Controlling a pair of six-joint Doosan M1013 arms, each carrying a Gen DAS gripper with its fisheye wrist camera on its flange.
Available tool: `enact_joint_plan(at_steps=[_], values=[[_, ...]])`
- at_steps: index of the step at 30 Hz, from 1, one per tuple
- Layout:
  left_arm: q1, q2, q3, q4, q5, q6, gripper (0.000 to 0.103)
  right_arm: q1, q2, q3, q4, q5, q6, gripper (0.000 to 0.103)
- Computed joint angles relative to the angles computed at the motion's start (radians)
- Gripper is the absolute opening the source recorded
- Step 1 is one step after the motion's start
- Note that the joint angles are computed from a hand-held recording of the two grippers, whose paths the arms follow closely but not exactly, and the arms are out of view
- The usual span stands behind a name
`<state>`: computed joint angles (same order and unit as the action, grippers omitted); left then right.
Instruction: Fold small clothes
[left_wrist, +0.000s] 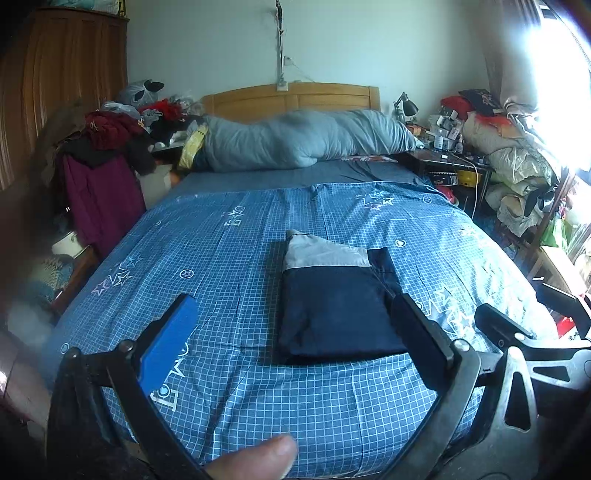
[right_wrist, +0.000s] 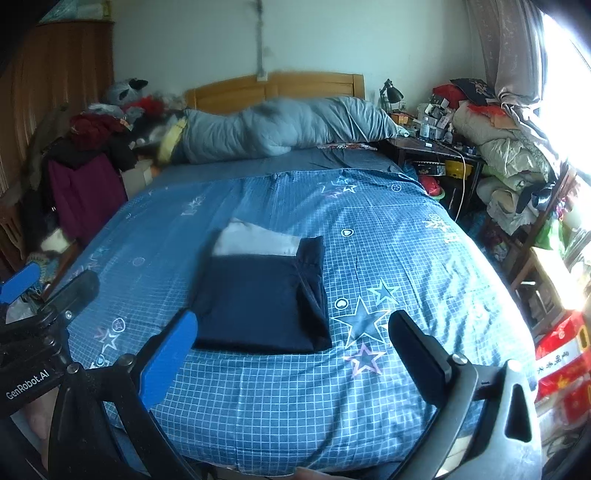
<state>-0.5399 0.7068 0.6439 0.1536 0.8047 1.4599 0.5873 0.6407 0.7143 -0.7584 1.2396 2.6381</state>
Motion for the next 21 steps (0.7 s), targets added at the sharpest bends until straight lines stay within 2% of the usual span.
enact_joint_plan(at_steps=[21], values=[[0.006, 0.027, -0.048, -0.005, 0.076, -0.032, 0.103, 0.004, 0.035, -0.057, 0.009, 0.035, -0.064, 0.103]])
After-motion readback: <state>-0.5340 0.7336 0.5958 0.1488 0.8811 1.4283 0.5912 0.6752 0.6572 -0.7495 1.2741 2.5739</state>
